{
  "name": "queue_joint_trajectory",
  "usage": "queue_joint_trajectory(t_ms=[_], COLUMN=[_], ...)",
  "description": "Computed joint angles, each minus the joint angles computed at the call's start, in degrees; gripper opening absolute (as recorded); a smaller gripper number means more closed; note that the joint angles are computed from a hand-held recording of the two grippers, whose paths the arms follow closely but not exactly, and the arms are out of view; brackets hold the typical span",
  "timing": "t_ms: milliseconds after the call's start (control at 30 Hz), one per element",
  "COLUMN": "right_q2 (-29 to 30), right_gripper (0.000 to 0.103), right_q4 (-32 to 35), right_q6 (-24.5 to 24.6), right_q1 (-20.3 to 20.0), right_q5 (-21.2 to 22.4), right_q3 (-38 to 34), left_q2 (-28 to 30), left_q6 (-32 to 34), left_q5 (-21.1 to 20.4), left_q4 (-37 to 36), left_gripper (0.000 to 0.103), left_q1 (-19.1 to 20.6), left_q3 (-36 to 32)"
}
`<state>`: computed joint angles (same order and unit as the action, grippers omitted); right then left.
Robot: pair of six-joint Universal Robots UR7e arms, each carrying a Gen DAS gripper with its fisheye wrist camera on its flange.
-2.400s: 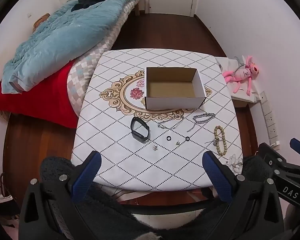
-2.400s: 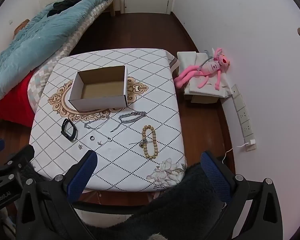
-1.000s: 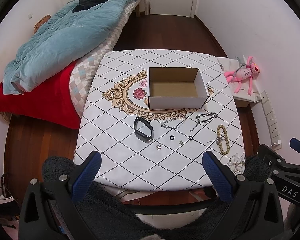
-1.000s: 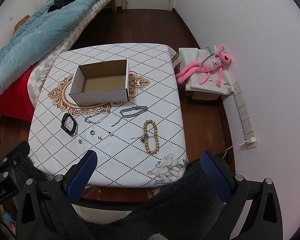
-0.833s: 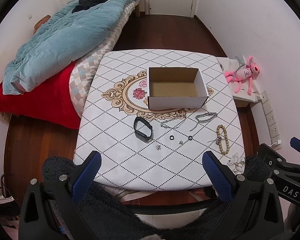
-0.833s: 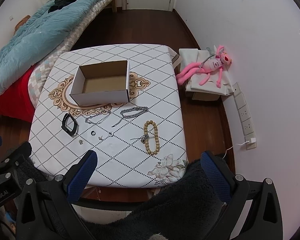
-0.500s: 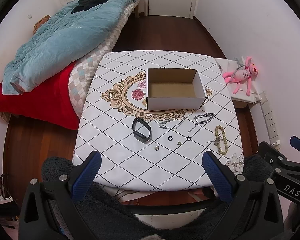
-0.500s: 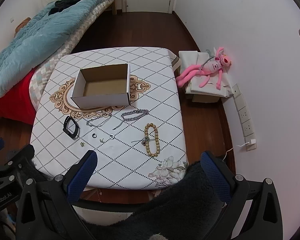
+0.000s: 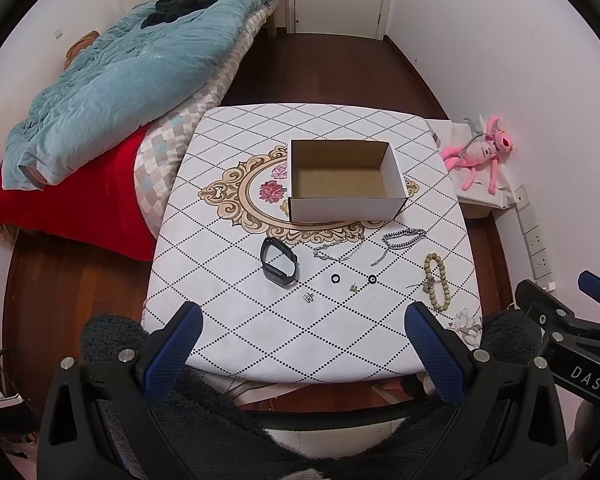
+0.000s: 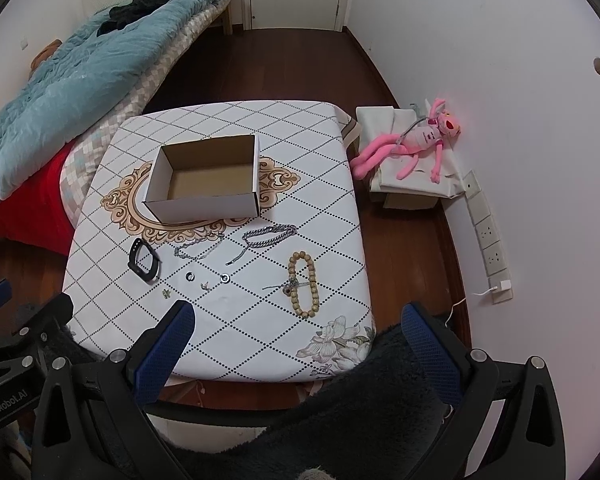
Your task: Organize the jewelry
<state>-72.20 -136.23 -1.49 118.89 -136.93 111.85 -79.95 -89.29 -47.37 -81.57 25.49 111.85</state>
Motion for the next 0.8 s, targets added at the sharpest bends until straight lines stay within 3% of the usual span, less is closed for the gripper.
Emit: queue_joint_trajectory(t_ms=[800], right_q2=[-0.34], right_gripper=[0.103], right_q4=[-0.37], right_q6=[-0.22], right_q1=[0.67], right_q5=[0.23], right_q3=[-0.19], left_q2=[0.41], left_q6=[0.26], left_q5=[0.81], left_q4=[-0.33], left_gripper=[0.103], left_q1=[-0.37], left_q3=[-0.47])
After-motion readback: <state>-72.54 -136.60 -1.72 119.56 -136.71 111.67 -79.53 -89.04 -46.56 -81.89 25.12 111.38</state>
